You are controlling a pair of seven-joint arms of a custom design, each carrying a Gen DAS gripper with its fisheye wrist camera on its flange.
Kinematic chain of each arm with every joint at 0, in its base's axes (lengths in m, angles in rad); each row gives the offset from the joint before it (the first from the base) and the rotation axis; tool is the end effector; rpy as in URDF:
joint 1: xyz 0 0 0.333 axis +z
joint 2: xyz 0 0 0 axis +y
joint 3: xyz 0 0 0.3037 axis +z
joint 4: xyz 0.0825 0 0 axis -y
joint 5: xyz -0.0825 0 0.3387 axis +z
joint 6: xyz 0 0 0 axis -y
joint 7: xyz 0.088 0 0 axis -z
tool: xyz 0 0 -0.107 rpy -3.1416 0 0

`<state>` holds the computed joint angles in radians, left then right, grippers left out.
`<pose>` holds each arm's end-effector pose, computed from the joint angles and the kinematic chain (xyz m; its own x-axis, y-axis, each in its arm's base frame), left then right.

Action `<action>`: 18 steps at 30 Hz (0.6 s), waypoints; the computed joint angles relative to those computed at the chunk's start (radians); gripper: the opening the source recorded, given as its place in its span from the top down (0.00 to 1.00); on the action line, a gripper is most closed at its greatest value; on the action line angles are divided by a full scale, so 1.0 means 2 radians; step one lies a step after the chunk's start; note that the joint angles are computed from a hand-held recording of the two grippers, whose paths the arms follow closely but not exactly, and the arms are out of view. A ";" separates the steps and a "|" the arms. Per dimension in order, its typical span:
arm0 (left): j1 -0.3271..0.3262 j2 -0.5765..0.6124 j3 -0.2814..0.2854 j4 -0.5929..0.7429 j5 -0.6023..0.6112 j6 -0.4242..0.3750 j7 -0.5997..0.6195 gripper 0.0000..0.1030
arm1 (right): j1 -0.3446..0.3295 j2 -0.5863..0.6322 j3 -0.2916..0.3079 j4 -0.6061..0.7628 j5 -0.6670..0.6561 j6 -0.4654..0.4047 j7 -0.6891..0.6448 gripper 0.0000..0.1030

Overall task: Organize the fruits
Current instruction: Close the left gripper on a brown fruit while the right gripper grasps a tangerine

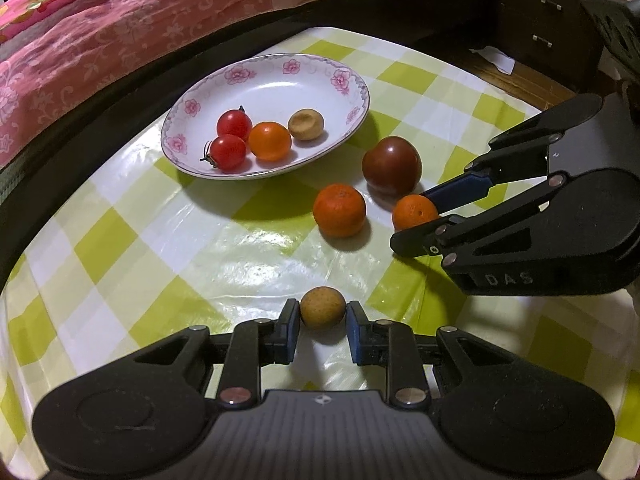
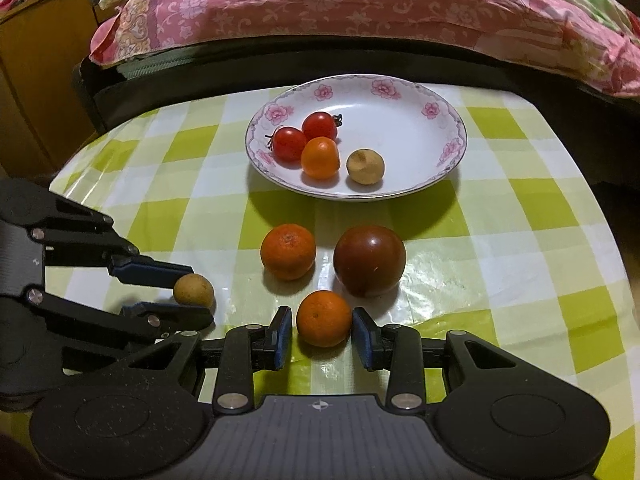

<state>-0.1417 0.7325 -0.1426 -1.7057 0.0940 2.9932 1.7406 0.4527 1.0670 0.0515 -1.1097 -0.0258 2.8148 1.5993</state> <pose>0.6536 -0.1798 0.2583 -0.4458 -0.8933 -0.0570 -0.7431 0.4049 -0.5329 0.6777 0.3564 0.2493 0.4519 -0.8911 -0.0409 -0.7272 -0.3415 -0.5954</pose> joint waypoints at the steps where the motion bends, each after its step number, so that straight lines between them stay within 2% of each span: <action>1: -0.001 0.000 0.001 -0.001 0.001 0.001 0.000 0.68 | 0.003 0.001 -0.004 0.001 -0.003 -0.001 0.001 0.70; 4: -0.002 0.000 0.003 -0.001 0.002 0.003 -0.002 0.68 | 0.009 0.000 -0.014 0.000 -0.011 0.001 0.005 0.74; 18: -0.001 0.001 0.002 0.001 0.001 0.001 -0.005 0.63 | 0.002 -0.018 0.000 -0.027 -0.011 -0.005 -0.010 0.73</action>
